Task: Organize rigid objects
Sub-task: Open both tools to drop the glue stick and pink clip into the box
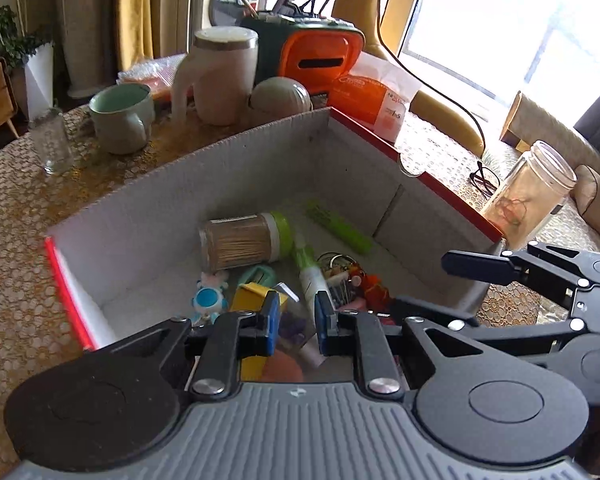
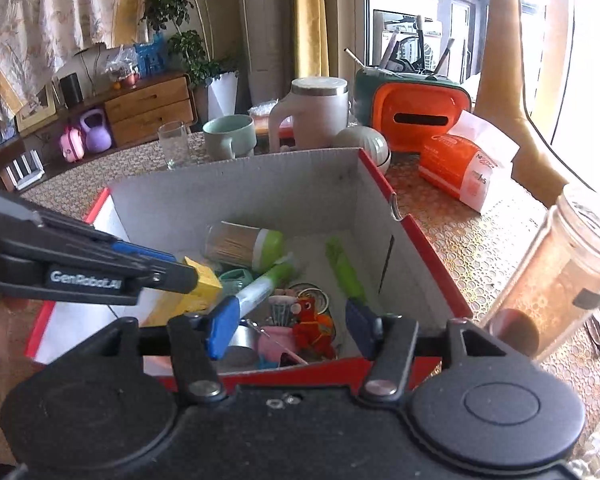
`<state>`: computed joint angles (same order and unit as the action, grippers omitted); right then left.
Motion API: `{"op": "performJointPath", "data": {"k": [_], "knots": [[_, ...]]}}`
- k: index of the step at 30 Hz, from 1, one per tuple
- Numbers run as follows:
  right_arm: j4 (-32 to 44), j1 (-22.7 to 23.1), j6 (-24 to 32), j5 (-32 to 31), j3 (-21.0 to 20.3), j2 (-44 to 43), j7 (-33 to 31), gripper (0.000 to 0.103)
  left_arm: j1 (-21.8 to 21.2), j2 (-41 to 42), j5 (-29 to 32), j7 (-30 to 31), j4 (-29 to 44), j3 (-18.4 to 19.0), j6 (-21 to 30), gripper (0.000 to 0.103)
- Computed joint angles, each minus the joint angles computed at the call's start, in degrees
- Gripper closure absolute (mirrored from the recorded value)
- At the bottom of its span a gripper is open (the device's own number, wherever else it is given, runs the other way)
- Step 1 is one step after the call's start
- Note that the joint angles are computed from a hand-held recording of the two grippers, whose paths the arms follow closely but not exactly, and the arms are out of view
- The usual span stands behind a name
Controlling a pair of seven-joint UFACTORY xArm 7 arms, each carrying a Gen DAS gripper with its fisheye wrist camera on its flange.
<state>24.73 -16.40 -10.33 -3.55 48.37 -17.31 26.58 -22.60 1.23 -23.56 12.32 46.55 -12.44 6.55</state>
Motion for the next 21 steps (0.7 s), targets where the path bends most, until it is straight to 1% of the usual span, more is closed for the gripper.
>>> {"op": "performJointPath", "data": {"k": [2,3,6,9,13,15,17,18,21], "knots": [[-0.71,4.06,0.19,-0.05,-3.64,-0.79,0.09,0.044,-0.13,-1.84,0.53,-0.77,-1.94,0.19,-1.02,0.085],[-1.13,5.63,0.28,0.0,-4.8,-1.41,0.23,0.044,-0.24,-2.82,1.47,-1.8,-2.97,0.4,-1.51,0.085],[-2.1,12.22,0.36,-0.25,-10.58,-2.54,0.14,0.043,-1.02,-5.79,2.97,-3.36,-6.02,1.25,-3.2,0.085],[-3.07,17.14,0.01,-0.04,-14.38,-3.94,0.25,0.04,-1.7,-9.1,5.76,-6.23,-9.09,2.05,-4.49,0.085],[-4.06,21.8,0.0,0.27,-17.45,-5.79,0.45,0.038,-2.27,-13.41,9.77,-10.49,-12.85,2.63,-6.53,0.085],[-4.58,22.76,-0.13,0.44,-17.46,-7.03,0.71,0.036,-1.58,-15.78,11.86,-12.94,-14.7,1.9,-7.3,0.085],[-5.36,24.13,-0.12,0.66,-17.57,-8.78,1.16,0.033,-1.83,-17.93,13.35,-14.44,-16.27,2.09,-7.71,0.085],[-5.7,24.85,-0.2,0.61,-17.84,-9.5,1.31,0.033,-1.2,-19.08,14.3,-15.58,-17.11,1.51,-7.96,0.085],[-6.95,26.75,-0.18,0.49,-18.07,-12.21,1.96,0.03,2.43,-22.85,17.19,-19.96,-19.82,-1.98,-8.98,0.085]]}}
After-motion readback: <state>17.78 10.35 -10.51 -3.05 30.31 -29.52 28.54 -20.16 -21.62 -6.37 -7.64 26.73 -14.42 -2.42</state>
